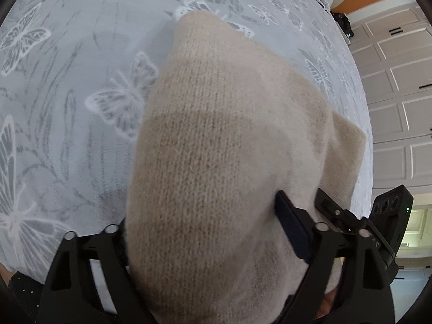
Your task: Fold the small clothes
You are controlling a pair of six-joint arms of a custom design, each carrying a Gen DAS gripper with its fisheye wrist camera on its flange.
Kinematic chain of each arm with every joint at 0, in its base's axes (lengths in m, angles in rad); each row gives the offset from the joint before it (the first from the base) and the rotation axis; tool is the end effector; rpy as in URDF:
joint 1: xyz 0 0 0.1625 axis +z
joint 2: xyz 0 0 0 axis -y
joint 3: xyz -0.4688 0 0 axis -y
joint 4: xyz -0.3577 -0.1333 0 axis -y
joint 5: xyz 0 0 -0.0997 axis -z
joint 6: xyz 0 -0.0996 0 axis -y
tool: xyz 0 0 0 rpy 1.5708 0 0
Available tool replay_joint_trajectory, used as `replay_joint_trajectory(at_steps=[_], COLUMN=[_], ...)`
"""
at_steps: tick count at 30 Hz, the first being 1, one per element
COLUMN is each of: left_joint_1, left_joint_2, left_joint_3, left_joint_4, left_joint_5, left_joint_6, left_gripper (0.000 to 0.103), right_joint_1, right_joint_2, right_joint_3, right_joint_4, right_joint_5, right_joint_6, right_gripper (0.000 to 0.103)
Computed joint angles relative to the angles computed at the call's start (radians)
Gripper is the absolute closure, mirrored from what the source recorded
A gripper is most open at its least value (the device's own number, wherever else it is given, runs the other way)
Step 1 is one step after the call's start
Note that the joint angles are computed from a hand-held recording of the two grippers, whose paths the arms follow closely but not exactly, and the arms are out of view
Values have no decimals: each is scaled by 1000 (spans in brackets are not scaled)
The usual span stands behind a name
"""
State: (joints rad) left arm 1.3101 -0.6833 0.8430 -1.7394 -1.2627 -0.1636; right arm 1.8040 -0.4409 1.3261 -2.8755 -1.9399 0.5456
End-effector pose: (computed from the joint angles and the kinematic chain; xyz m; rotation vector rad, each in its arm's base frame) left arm -0.0527 -0.8318 0.3076 0.1359 2.8371 -0.1052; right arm 0.2748 -0.7357 0.0415 -0.5575 -2.8091 0.7664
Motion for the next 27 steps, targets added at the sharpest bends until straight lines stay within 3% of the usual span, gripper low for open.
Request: replay_joint_trajectory(at_steps=[1,3,6,19,27], left_joint_1=[-4,-15,-31,-145,-223], left_joint_2=[3,-4,-20,-179,-279], left_joint_3=[-11,-17,-20,83,115], left_joint_4=[12,23,30,-41,-105], left_joint_5=[4,8,6,-19,-59], left_joint_6=[5,21,45,106,180], left_gripper=[31,48,57,59,58], right_joint_1=[4,15,39,165,262], right_joint_2=[-4,-11,-22,-135,-181], right_joint_3=[0,-1,-9,71,75], right_joint_4=[1,6,17,-105,-231], right_joint_5=[-5,-16,-38,-98,-160], right_joint_6=[5,14,16,-12,-109], right_gripper=[66,70,71,72,71])
